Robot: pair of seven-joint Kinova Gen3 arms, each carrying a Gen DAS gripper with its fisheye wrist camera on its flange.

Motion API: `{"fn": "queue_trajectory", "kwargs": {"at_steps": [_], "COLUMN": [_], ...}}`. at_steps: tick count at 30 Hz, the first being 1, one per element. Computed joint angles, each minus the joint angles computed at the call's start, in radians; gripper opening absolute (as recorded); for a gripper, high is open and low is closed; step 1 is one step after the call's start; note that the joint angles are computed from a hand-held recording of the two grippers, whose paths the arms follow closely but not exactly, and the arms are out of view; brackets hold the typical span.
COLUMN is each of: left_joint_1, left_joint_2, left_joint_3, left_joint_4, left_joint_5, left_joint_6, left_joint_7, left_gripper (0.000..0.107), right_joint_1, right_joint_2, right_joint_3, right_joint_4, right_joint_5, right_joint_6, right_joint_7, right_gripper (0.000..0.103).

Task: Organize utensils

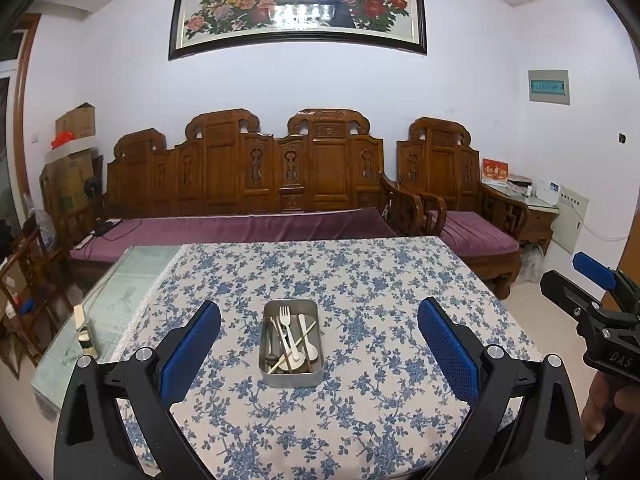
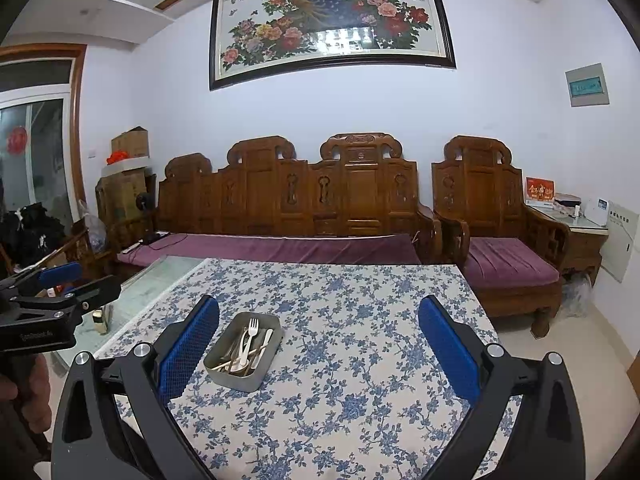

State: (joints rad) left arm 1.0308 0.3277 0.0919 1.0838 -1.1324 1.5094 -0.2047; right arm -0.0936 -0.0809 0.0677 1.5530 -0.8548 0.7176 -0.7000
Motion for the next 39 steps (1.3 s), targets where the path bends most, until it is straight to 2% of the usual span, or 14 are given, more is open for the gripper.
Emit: {"fn": "queue_trajectory", "kwargs": {"at_steps": [39], "left_joint_1": [0.031], "left_joint_2": [0.021], "left_joint_3": [-0.02], "left_joint_4": [-0.035], "left_joint_5": [-0.015], "left_joint_6": [0.018], "left_joint_7": [-0.007], "left_gripper": [0.095], "right_joint_1": [-0.005], "right_joint_2": [0.003], "right_joint_3": [-0.01], "right_joint_4": [0.009], "right_joint_5": [0.031], "right_joint_6": [-0.017], "right_joint_7": [-0.028], "right_gripper": [0.1]}}
